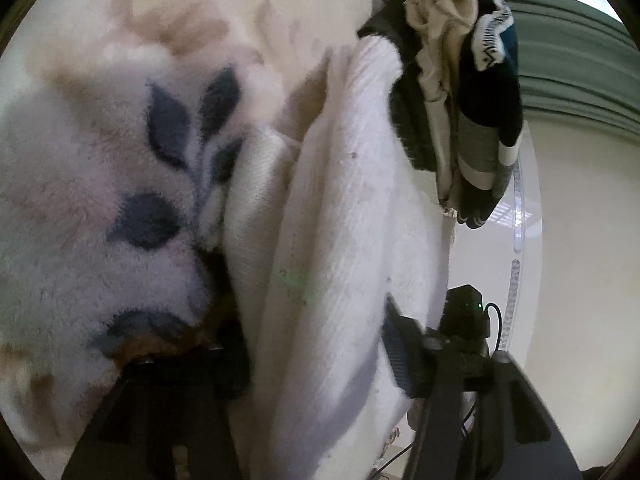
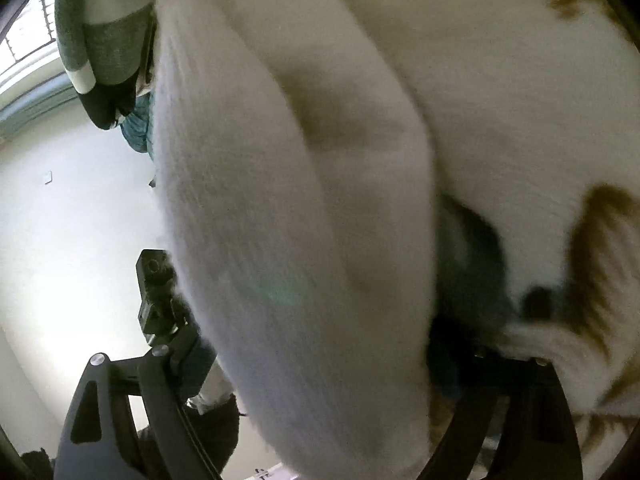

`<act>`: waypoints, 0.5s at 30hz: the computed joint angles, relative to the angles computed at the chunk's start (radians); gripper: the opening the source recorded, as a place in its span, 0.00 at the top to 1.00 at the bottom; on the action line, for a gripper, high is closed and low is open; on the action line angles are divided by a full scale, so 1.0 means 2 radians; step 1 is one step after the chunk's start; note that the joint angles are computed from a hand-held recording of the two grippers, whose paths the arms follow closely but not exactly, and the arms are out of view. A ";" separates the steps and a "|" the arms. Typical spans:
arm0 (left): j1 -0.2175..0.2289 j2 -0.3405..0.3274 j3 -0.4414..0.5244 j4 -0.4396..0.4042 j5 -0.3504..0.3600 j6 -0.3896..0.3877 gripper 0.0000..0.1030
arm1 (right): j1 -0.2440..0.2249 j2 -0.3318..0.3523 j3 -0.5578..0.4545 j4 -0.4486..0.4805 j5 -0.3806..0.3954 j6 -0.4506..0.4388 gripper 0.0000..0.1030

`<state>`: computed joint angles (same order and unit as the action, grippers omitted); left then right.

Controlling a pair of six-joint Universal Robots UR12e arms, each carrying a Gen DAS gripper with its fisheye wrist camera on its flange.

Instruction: Fold small clothes

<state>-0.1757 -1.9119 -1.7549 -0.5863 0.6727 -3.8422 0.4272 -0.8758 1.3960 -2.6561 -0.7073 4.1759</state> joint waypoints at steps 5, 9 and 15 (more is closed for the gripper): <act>-0.007 0.012 0.006 0.017 0.017 -0.017 0.70 | 0.005 -0.025 0.030 -0.061 -0.047 0.052 0.55; -0.014 0.026 0.025 -0.005 0.026 -0.003 0.70 | 0.012 -0.050 0.035 -0.051 -0.070 0.047 0.61; -0.022 0.046 0.078 -0.052 0.037 0.015 0.70 | 0.011 -0.095 0.035 -0.037 -0.076 0.029 0.61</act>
